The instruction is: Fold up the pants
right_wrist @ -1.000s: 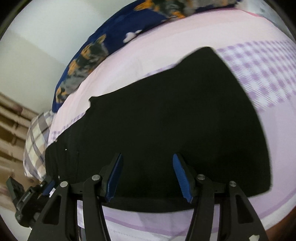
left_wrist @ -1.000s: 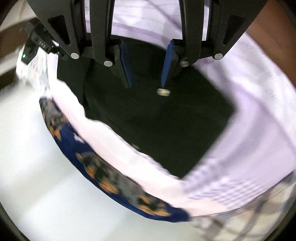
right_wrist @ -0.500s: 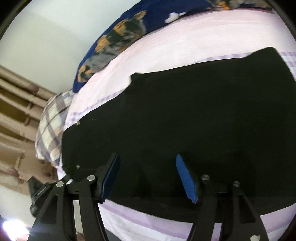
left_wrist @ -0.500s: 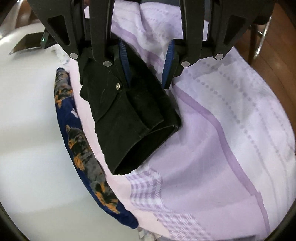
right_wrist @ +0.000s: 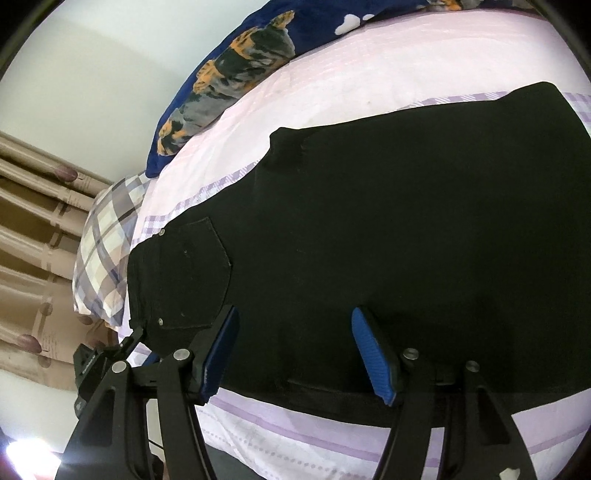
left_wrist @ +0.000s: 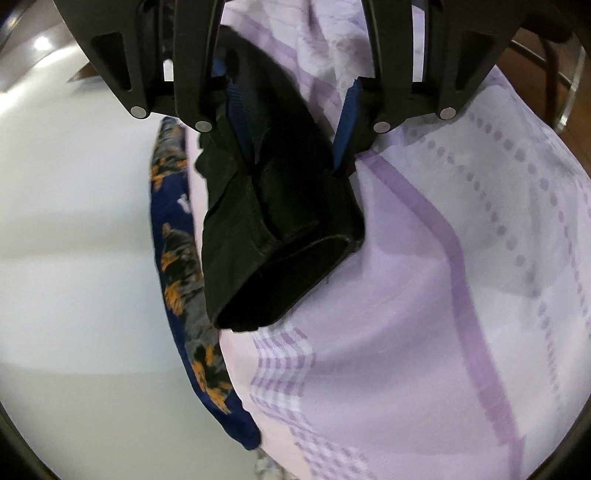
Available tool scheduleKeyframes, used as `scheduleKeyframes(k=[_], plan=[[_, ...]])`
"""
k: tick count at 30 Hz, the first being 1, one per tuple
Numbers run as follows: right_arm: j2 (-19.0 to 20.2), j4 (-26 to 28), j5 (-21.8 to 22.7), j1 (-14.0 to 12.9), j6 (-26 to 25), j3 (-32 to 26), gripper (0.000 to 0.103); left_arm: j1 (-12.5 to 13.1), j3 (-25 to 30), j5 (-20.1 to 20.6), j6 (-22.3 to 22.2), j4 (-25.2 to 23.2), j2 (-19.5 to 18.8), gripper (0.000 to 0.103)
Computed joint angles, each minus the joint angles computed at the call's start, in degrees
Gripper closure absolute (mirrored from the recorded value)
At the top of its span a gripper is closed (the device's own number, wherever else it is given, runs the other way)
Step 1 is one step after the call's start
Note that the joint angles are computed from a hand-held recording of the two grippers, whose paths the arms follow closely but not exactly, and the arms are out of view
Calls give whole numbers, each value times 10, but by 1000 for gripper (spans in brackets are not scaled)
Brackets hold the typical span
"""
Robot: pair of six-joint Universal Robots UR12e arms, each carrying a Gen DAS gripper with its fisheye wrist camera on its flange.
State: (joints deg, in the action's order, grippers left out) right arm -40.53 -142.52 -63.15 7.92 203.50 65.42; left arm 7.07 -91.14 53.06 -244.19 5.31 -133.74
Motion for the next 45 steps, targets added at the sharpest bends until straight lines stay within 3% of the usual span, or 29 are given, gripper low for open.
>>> scheduleKeyframes(k=[7, 11, 16, 18, 20, 22, 25, 29, 32, 36, 45], plan=[[1, 4, -2, 1, 1, -2, 41, 2, -5, -1, -15, 13, 0, 58], [2, 7, -2, 1, -2, -4, 41, 3, 1, -7, -20, 9, -3, 52], [1, -2, 0, 2, 4, 1, 41, -2, 7, 20, -37, 17, -5, 52], [0, -8, 1, 1, 7, 5, 41, -5, 6, 36, -43, 13, -3, 54], [-1, -12, 2, 0, 10, 8, 41, -8, 6, 54, -27, -15, 4, 70], [-3, -19, 6, -1, 14, 11, 41, -13, 10, 75, 1, -41, 12, 75], [-11, -46, 1, -6, 21, 24, 41, -30, 34, 139, 111, -141, 34, 77], [-27, -83, -11, -15, 33, 48, 41, -53, 65, 199, 220, -173, 45, 79], [-40, -110, -21, -27, 56, 70, 41, -65, 89, 189, 271, -157, 45, 79], [-59, -149, -37, -42, 81, 104, 41, -82, 140, 140, 321, -154, 29, 79], [-95, -215, -66, -76, 129, 168, 41, -141, 261, 71, 470, -266, -22, 80]])
